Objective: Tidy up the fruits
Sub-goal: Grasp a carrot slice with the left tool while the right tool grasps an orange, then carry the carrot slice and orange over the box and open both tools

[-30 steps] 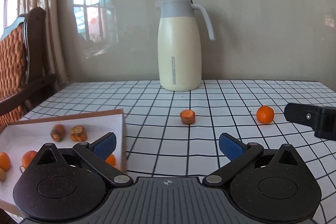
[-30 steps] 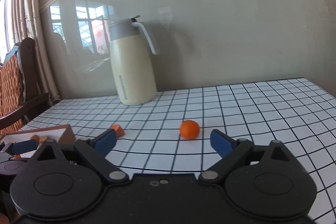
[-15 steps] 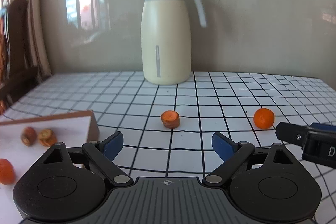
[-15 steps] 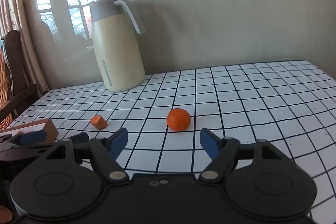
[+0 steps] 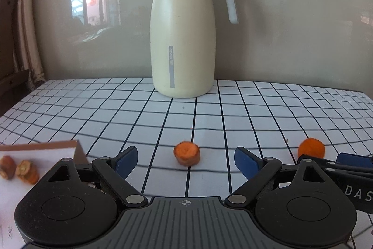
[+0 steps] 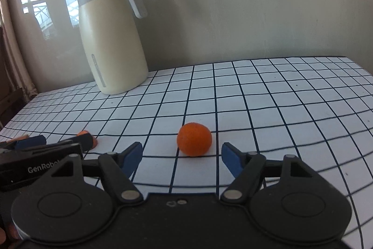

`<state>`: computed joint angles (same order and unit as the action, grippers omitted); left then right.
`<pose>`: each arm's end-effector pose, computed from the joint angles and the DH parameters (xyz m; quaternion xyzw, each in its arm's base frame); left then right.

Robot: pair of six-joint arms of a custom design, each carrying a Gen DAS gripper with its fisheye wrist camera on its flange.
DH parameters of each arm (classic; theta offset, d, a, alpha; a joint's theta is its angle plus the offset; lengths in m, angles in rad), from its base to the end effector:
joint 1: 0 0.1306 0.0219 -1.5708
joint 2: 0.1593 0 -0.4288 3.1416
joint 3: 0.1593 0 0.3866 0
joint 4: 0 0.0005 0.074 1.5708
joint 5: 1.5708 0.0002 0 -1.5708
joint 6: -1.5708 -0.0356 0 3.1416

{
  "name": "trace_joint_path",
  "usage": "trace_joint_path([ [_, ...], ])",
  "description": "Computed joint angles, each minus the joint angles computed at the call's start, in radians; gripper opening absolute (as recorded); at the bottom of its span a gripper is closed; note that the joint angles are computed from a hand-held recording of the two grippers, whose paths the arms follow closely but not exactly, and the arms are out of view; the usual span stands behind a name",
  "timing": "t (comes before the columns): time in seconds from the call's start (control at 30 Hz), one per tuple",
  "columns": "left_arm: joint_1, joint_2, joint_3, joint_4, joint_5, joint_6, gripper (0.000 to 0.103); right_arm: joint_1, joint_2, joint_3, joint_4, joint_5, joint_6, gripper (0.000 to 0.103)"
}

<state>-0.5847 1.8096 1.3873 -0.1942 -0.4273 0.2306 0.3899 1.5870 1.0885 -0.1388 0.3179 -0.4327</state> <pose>0.5311 -0.3344 0.3057 0.0571 0.8717 -0.0050 0.4867 0.4880 0.1880 0.3037 0.0901 0.8801 0.0481 0.4638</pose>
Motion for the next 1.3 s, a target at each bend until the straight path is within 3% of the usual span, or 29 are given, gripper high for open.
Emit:
trace_joint_path([
  [0.13, 0.007, 0.032, 0.037, -0.008, 0.002, -0.011, 0.087, -0.014, 0.033, 0.037, -0.022, -0.008, 0.016, 0.068],
  [0.2, 0.012, 0.046, 0.053, -0.019, 0.013, -0.008, 0.08, -0.02, 0.048, 0.049, -0.028, -0.013, 0.025, 0.065],
  [0.27, 0.017, 0.058, 0.067, -0.037, 0.035, 0.001, 0.059, -0.024, 0.06, 0.058, -0.038, -0.02, 0.026, 0.055],
  [0.4, 0.019, 0.08, 0.084, -0.05, 0.058, -0.006, 0.053, -0.025, 0.075, 0.068, -0.035, -0.02, 0.048, 0.048],
  [0.47, 0.018, 0.085, 0.087, -0.044, 0.058, -0.012, 0.037, -0.023, 0.077, 0.069, -0.032, -0.008, 0.052, 0.042],
  [0.5, 0.017, 0.083, 0.082, -0.031, 0.052, -0.012, 0.034, -0.025, 0.077, 0.068, -0.028, -0.014, 0.052, 0.032],
  [0.53, 0.017, 0.082, 0.081, -0.029, 0.048, -0.011, 0.031, -0.027, 0.078, 0.07, -0.031, -0.022, 0.05, 0.03],
  [0.7, 0.016, 0.081, 0.079, -0.025, 0.05, -0.026, 0.03, -0.026, 0.078, 0.07, -0.022, -0.034, 0.064, 0.028],
  [0.83, 0.003, 0.072, 0.059, 0.019, 0.016, -0.059, 0.03, -0.025, 0.069, 0.057, -0.005, -0.035, 0.06, 0.028],
  [1.3, -0.003, -0.026, -0.056, 0.042, 0.041, -0.028, 0.03, 0.014, -0.015, -0.016, 0.025, -0.074, 0.013, 0.028],
])
